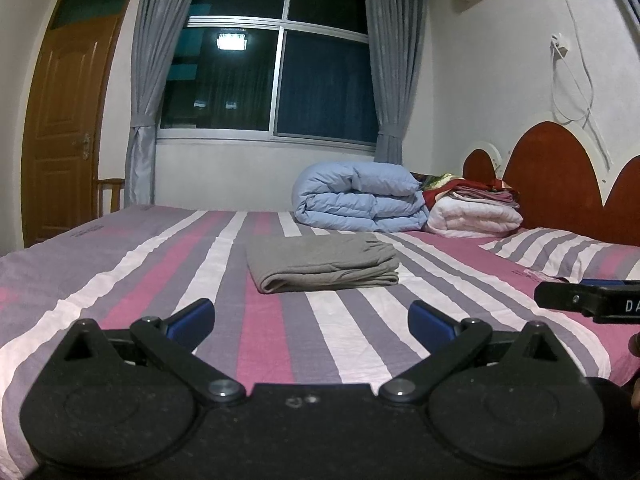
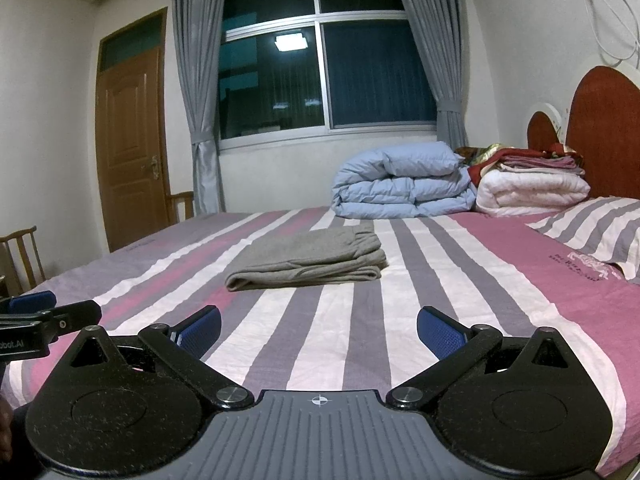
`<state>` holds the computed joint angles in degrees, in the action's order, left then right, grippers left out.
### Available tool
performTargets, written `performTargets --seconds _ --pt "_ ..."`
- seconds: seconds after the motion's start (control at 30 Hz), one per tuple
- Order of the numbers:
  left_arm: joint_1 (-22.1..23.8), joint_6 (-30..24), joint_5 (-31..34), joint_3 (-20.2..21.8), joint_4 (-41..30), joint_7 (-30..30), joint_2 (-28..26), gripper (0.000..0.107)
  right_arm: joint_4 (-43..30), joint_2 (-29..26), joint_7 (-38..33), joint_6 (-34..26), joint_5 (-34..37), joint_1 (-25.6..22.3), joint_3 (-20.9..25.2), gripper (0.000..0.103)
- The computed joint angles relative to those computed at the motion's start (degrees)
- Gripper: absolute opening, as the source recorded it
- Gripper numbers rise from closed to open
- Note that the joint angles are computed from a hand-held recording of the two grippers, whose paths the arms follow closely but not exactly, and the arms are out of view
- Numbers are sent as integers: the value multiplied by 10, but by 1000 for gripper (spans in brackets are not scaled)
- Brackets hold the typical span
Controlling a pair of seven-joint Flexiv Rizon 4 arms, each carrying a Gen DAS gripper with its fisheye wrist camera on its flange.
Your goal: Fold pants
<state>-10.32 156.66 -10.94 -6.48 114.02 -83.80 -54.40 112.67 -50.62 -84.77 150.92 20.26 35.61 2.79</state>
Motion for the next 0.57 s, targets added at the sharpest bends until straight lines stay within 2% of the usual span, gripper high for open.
performTargets --seconds 0.57 --pt "3 -6 7 1 -4 6 4 94 -1 -1 -1 0 0 0 0 103"
